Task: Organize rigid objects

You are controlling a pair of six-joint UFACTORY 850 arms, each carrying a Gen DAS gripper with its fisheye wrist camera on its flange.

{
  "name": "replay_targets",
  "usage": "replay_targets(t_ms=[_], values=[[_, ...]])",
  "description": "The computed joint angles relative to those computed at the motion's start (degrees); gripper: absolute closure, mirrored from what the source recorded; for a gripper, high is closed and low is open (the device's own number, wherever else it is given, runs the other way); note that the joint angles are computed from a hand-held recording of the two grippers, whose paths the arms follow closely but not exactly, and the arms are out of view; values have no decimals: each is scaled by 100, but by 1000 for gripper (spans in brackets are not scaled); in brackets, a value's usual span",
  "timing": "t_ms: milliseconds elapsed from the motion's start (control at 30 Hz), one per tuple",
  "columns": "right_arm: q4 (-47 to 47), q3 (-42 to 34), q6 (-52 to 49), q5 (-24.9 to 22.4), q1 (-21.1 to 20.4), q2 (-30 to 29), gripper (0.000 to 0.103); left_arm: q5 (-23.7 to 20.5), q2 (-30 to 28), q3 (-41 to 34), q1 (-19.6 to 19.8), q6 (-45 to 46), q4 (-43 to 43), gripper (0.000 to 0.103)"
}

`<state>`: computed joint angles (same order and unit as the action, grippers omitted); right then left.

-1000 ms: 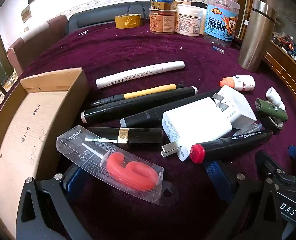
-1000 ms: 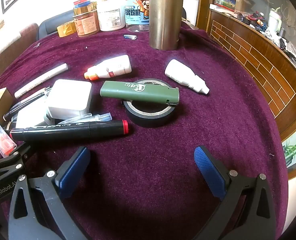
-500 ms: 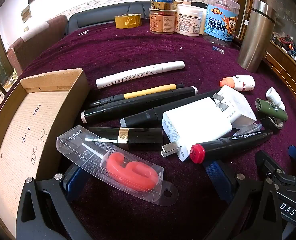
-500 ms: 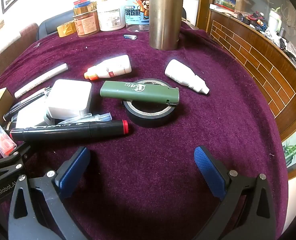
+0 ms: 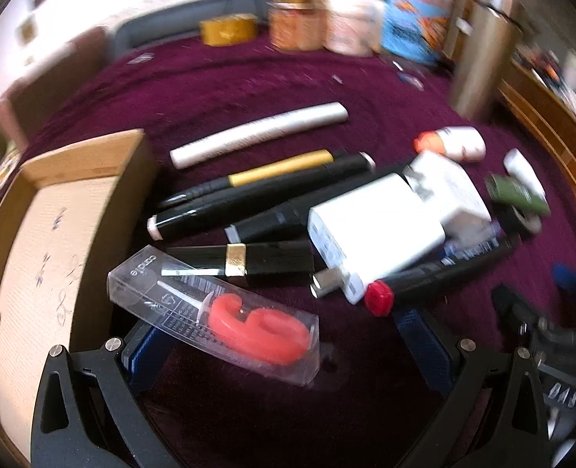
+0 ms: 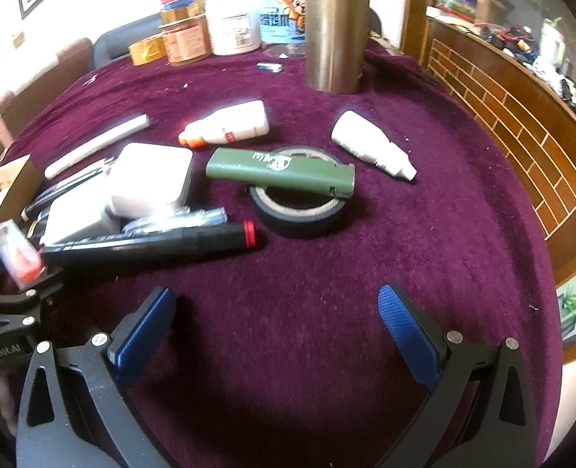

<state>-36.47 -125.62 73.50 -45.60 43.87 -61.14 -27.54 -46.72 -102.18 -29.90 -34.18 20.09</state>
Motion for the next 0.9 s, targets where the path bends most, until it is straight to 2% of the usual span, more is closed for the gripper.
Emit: replay_targets(t_ms=[67, 100, 333, 467, 600, 700, 800, 900], values=[[152, -297, -314, -181, -7, -167, 0, 253, 101, 170, 47, 331, -144, 2], [198, -283, -317, -217, -11, -153, 0, 402, 160, 301, 32, 218, 44, 2], [262, -520, -396, -347, -18, -277, 0, 274, 235, 472, -178, -1008, 1202, 1], [356, -691, -554, -451, -25, -365, 0, 442, 358, 672, -105, -728, 808, 1], [574, -505, -661, -466, 8, -232, 0, 341, 476, 799, -124, -530, 562, 1], [408, 99, -526, -60, 44, 95, 0, 252, 540, 845, -113, -103, 154, 1], [449, 211, -632, -43, 64, 165, 0, 485, 596, 1002, -140, -588, 664, 1], [500, 146, -602, -258, 92, 149, 0, 357, 544, 914, -175, -780, 833, 1]])
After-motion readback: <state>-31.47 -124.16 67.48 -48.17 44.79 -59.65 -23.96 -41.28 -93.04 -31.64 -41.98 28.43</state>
